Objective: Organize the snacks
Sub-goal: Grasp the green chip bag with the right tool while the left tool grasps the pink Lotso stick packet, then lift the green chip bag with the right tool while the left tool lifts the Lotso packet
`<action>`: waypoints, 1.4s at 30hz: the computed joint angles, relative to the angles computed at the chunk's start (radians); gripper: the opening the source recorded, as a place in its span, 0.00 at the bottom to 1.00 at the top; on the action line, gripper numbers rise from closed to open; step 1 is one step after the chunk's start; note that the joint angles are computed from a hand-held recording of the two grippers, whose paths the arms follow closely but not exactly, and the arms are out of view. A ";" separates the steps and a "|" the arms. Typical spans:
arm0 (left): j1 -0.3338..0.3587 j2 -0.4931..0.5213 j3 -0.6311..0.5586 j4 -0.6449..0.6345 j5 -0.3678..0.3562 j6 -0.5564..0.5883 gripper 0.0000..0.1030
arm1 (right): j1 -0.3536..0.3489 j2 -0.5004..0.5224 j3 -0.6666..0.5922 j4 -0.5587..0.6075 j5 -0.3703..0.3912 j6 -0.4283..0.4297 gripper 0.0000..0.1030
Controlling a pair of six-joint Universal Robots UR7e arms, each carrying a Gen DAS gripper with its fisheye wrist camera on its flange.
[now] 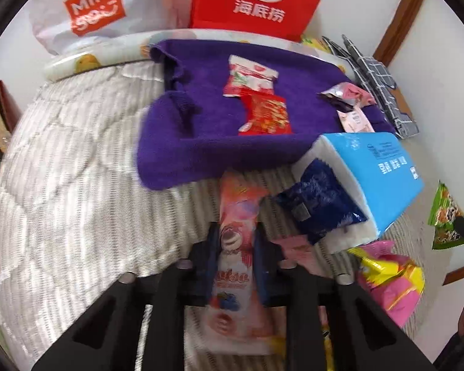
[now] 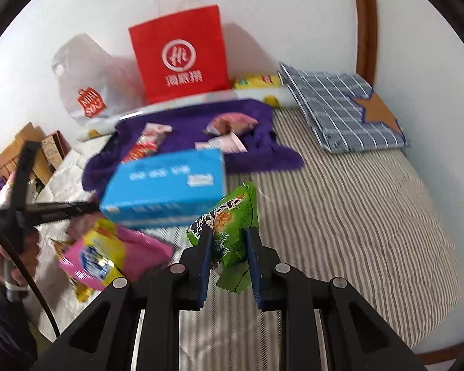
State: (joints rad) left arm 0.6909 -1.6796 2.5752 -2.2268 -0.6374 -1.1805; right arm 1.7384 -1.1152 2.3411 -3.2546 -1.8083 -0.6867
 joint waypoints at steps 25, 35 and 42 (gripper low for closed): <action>-0.049 0.078 -0.017 0.277 0.147 -0.291 0.23 | -0.096 0.131 -0.017 -0.061 0.043 -0.130 0.61; -0.058 0.098 -0.007 0.291 0.182 -0.383 0.24 | -0.101 0.201 -0.044 -0.261 0.044 -0.171 0.50; -0.062 0.076 0.015 0.245 0.182 -0.365 0.23 | -0.116 0.204 -0.130 -0.195 0.069 -0.064 0.49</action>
State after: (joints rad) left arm 0.6292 -1.6033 2.5898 -1.9816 -0.4549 -1.5456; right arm 1.6221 -0.9111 2.2114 -3.4498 -1.7392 -0.7509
